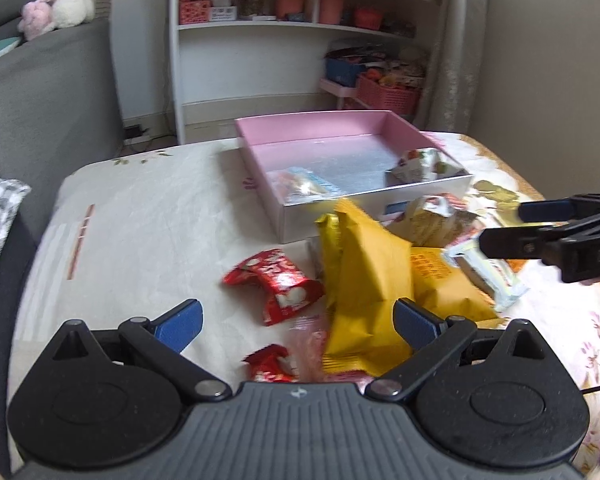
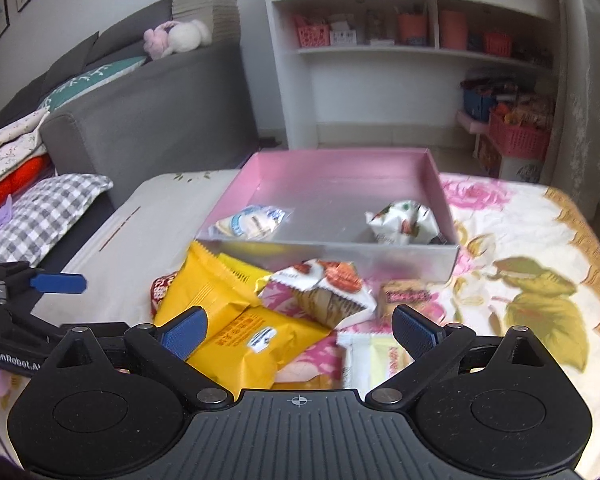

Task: Organize snacks
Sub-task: 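Grasp a yellow bread packet with left tool while right tool grasps yellow sandwich packet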

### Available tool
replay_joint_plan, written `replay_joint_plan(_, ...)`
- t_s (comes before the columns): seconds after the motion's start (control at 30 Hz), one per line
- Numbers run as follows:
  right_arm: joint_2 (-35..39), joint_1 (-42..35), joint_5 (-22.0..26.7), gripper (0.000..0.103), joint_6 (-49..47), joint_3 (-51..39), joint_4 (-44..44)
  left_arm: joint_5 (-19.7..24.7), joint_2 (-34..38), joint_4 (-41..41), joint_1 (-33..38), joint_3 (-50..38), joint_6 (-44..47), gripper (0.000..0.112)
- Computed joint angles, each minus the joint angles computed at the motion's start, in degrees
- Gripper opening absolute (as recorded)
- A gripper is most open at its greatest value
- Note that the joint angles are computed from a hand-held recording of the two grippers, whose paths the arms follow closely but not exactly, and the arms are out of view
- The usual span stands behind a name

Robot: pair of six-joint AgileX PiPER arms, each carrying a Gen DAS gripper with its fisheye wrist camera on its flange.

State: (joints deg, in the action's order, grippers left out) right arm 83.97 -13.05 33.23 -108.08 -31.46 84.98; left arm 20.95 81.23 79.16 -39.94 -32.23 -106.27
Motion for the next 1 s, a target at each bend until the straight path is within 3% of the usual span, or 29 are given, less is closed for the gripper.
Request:
replay_joint_plan(0.2, 4.5, 1.1, 2.0, 0.100, 13.1, -3.7, -7.8, -6.5, 1.2, 3.7, 2.1, -0.3, -2.2, 0.085)
replay_joint_plan(0.4, 8.5, 4.2, 0.4, 0.096, 20.6, -6.8, -12.8, -8.8, 0.9, 7.5, 2.5, 0.4, -5.2, 0.076)
replay_joint_plan(0.57, 9.7, 5.9, 1.3, 0.083, 24.8, -8.1, -15.1, -10.2, 0.6, 10.6, 3.3, 0.9, -7.7, 0.071)
replay_joint_plan(0.73, 11.8, 6.4, 4.0, 0.056, 31.4, -10.4, -20.8, -10.5, 1.4, 11.4, 3.3, 0.4, -8.4, 0.068)
replay_joint_plan(1.0, 10.3, 3.2, 4.9, 0.053, 32.7, -11.3, -24.8, -11.3, 4.3, 9.7, 2.8, -2.1, -6.9, 0.059)
